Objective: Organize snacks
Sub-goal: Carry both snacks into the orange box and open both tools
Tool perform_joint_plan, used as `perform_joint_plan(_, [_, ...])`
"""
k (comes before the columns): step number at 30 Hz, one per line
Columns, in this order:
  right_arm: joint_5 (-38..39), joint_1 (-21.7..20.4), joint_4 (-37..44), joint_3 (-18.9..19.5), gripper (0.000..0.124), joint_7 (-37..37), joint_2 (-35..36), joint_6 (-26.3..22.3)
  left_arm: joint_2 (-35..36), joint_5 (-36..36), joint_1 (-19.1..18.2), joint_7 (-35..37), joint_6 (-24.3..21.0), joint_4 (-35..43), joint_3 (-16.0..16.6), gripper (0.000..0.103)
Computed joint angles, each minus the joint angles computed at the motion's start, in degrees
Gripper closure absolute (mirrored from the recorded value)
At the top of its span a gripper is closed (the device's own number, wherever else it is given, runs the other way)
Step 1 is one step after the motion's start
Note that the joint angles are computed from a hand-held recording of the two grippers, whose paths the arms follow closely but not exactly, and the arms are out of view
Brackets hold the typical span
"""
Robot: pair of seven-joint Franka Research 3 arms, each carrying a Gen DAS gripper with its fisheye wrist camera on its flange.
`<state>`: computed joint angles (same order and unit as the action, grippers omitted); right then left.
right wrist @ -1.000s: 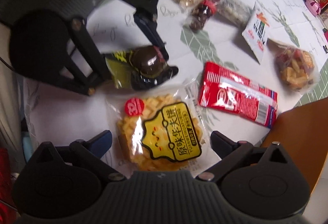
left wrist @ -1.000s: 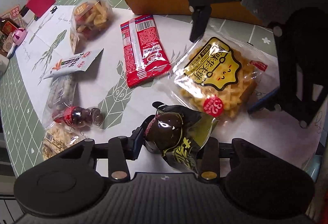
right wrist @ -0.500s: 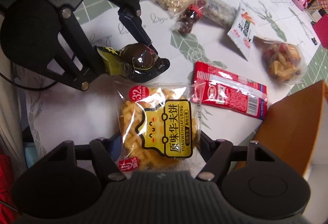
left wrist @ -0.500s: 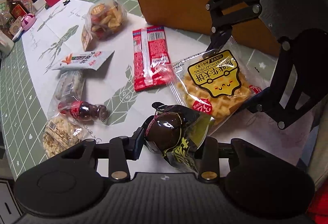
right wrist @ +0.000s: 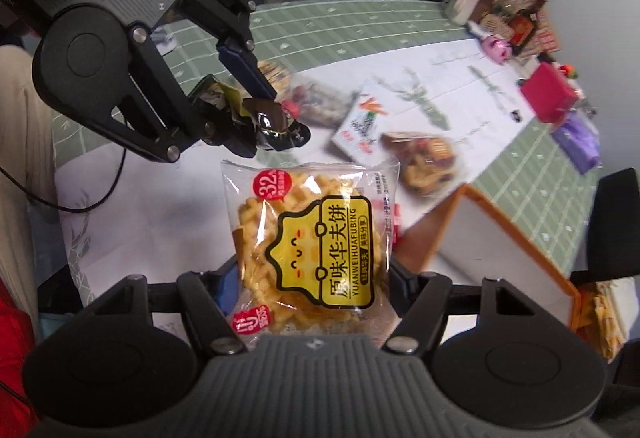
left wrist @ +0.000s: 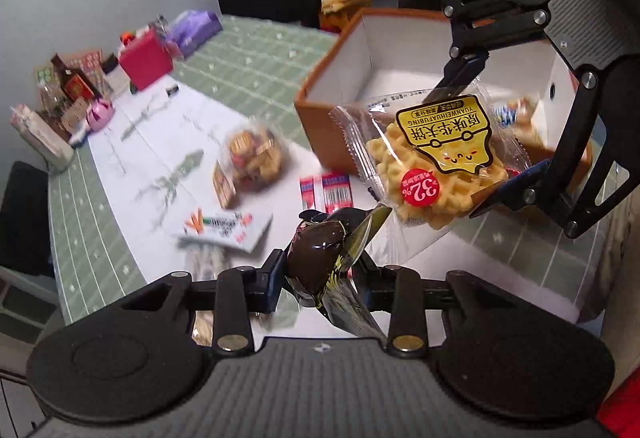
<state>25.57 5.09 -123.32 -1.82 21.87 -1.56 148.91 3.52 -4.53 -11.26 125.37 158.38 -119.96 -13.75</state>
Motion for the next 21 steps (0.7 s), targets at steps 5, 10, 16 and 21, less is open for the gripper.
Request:
perform_joint_plan(5, [-1.7, -1.36, -0.5, -1.09, 0.056, 1.48, -1.33, 1.64, 2.0, 0.27, -0.99, 0.1, 1.8, 3.29, -1.21, 0.063])
perform_joint_plan(10, [-6.44, -3.35, 0.72, -2.04, 0.056, 6.11, 0.12, 1.61, 5.54, 1.87, -1.86, 0.35, 2.2, 7.18, -2.81, 0.063])
perform_joint_plan(16, [-13.43, -5.84, 3.13, -3.21, 0.056, 12.2, 3.73, 1.22, 10.86, 5.62, -3.52, -0.45, -0.04, 13.32, -4.44, 0.063])
perform_joint_plan(21, [-15.56, -7.64, 3.42, -4.11, 0.056, 13.88, 5.87, 1.92, 15.36, 9.47, -5.4, -1.42, -0.31, 17.7, -5.02, 0.063])
